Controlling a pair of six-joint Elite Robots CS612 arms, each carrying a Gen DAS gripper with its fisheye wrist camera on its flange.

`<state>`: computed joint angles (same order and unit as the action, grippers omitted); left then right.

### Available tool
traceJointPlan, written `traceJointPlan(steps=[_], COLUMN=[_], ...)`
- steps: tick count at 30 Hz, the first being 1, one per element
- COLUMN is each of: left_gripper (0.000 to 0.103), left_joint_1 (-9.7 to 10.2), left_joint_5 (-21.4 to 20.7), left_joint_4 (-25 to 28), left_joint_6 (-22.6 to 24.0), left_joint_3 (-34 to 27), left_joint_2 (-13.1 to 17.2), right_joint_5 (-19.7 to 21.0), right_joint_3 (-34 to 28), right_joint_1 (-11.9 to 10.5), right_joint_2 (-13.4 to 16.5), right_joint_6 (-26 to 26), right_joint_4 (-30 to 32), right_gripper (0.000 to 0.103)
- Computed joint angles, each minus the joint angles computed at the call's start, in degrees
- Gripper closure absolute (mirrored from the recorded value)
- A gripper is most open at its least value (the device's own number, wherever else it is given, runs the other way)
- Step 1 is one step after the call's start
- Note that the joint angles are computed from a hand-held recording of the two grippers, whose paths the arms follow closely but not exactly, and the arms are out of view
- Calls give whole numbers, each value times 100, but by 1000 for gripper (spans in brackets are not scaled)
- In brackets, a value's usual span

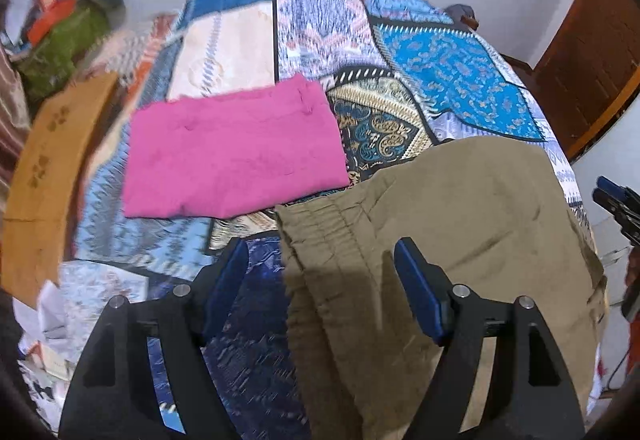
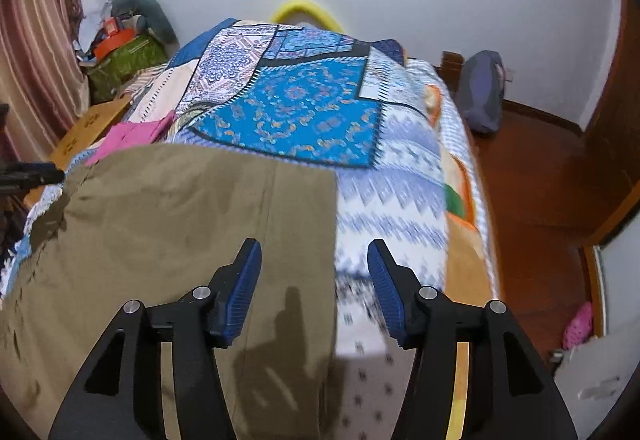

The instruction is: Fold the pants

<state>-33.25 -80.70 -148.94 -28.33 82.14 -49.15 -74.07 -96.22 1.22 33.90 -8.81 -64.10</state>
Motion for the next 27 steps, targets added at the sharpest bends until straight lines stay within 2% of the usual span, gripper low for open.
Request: traceJointPlan(steps=[4, 6, 13, 14, 16, 17, 18, 20, 21, 22, 24, 27], left_gripper=[26, 22, 22, 23, 30, 32, 33, 37, 39, 41, 45, 51], left_joint_1=[95, 169, 275, 280, 291, 278, 248, 184, 151, 114, 27, -32], left_joint_5=[-252, -560, -997, -1027, -1122, -1077, -956, -659, -522, -351, 31, 307], left_joint_4=[137, 31, -179, -217, -297, -319, -363, -304, -289, -268, -178, -173], left_joint_6=[-66, -90, -31, -14, 11, 15, 35, 95, 133, 173, 332, 523], left_joint_3=[-224, -278, -342, -337, -326, -317, -293, -284, -282, -278, -282, -262], left_joint_2=[211, 302, 438, 447, 461, 458, 447, 423, 414, 398, 353, 264], right_joint_5=[103, 186, 242, 354, 427, 471, 491, 126, -23, -131, -386, -623], right_joint_3=[344, 564, 1123, 1153, 1183, 1164, 1150, 1092, 1048, 1001, 955, 871], right_joint_1=[19, 25, 45, 30, 30, 41, 54, 140, 175, 199, 249, 289], right_joint_2=[-62, -97, -178, -169, -175, -169, -170, -150, -132, -113, -100, -102], right_joint_6=[27, 2, -152, -102, -79, -171, -270, -424, -508, -551, -604, -676], right_joint_4=[-104, -153, -322, -380, -339, -313, -262, -322, -362, -409, -528, -784], right_gripper=[52, 52, 52, 52, 55, 59, 73, 81, 90, 90, 100, 100])
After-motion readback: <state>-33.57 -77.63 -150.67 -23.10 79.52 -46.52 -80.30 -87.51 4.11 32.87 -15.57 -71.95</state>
